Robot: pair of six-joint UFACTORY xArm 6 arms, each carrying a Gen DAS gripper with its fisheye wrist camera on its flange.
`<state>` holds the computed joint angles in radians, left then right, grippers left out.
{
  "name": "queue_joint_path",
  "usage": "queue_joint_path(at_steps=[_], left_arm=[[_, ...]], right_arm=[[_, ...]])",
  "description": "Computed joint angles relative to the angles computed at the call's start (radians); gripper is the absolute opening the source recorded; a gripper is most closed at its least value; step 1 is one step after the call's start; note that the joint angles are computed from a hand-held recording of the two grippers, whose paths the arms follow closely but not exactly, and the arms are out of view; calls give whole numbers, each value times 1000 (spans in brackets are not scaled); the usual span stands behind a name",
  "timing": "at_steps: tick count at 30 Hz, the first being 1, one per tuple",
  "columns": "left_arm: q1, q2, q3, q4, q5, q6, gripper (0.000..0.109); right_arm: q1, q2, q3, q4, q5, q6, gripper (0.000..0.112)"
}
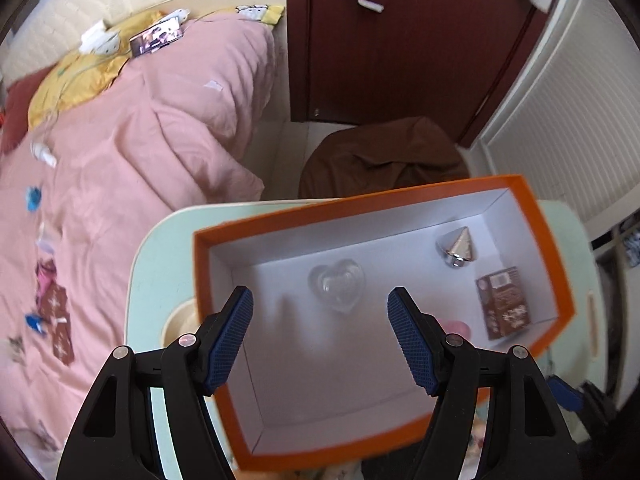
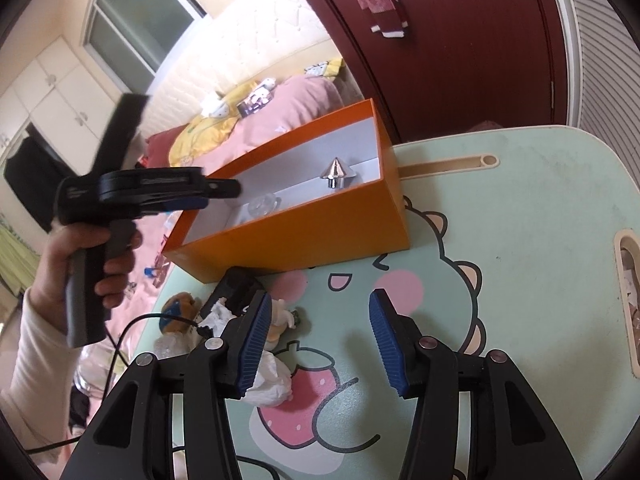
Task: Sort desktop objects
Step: 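Grasp the clear heart in the box and set it on the table with the left gripper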
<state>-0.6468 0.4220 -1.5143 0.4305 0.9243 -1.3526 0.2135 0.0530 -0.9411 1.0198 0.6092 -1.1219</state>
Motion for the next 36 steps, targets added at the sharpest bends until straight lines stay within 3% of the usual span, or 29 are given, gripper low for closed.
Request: queue_joint_path(at_steps=[4, 6, 8, 11, 14, 20, 30, 36], left_arm=[[9, 92, -120, -60, 64, 108, 70], [11, 143, -184, -73, 107, 162, 49], [23, 171, -206, -114, 127, 191, 45], [35, 129, -114, -118, 16, 149, 41], [28, 106, -66, -72, -39, 130, 40], [4, -38, 107, 98, -200, -60, 40], [-113, -310, 297, 321, -183, -320, 40], [-175, -340, 402, 371, -255, -459, 40]], right_arm=[[-8, 2, -3, -6, 21, 13, 50], [-12, 3, -5, -9, 32, 17, 51], [-15, 4, -7, -8, 40, 19, 51], [-22, 1, -8, -1, 53, 22, 54], [-27, 0, -10, 3, 61, 27, 54], [-27, -4, -5, -4, 56, 34, 54], [-16, -10, 4, -12, 33, 32, 54], [-3, -17, 20, 17, -9, -8, 54]])
